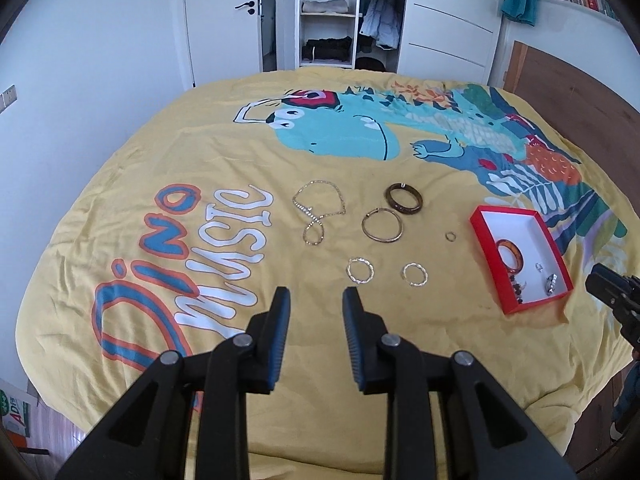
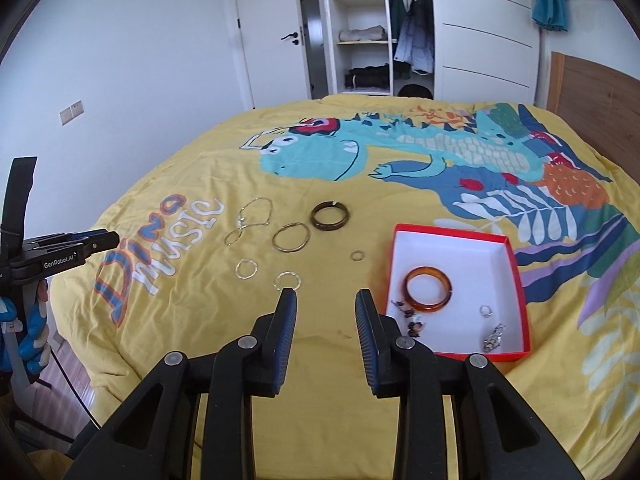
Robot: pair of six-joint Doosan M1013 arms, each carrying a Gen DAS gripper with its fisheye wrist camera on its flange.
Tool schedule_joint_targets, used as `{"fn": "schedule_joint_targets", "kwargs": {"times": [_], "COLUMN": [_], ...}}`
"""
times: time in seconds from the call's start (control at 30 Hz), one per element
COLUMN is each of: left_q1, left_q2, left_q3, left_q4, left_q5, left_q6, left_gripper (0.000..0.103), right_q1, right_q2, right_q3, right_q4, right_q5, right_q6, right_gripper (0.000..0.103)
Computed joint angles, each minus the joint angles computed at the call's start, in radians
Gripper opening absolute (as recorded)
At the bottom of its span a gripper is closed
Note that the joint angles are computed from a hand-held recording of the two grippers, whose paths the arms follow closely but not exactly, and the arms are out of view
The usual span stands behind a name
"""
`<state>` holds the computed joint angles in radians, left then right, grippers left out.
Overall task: Organize jewelry
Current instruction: 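Move both grippers back toward the silver hoop earrings, then grasp a twisted silver hoop earring with the right gripper while the left grasps the other hoop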
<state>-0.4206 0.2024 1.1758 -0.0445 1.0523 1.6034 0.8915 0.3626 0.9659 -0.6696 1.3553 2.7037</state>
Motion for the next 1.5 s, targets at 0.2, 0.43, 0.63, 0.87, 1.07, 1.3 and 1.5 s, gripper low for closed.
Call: {"fn": "schedule_joint_targets", "kwargs": {"times": [0.2,0.43,0.63,0.87,1.07,1.3,1.5], "left_q1": [0.011,0.017,0.013,-0.005,-0.017,-0.028,-0.042], "left_q2": [0.029,0.087,0.157,0.248,0.309,0.331,0.320], "left_q3": [0.001,-0.013,-0.059,-0.142,-0.197,-0.195,-0.165], "left_q4": [-0.031,-0.054,-0.093,-0.124,-0.115,-0.091,-0.050], "left_q5": [0.021,0.048,0.082,0.123,0.154,0.153,0.097], "left_q6": [0.003,-0.005,0.021,0.046,0.049,0.067,0.082], "left_gripper": [0.026,0.026,0.026,0.026,0.026,0.026,0.019], "right_q1": [-0.018,-0.064,-0.120,-0.173,-0.205,-0.225,-0.220], "right_q2": [0.029,0.062,0.106,0.151,0.179,0.209,0.235], "right_q3": [-0.018,-0.012,-0.013,-0.022,-0.025,-0.036,-0.063], "right_q4": [0.052,0.153,0.268,0.351,0.398,0.442,0.411], "right_q5": [-0.024,-0.065,-0.122,-0.169,-0.194,-0.187,-0.164], "right_q6": [-0.035,-0.078,-0.144,-0.195,-0.221,-0.259,-0.289], "right_gripper": [0.030,0.030,0.030,0.030,0.030,0.028,0.024]}}
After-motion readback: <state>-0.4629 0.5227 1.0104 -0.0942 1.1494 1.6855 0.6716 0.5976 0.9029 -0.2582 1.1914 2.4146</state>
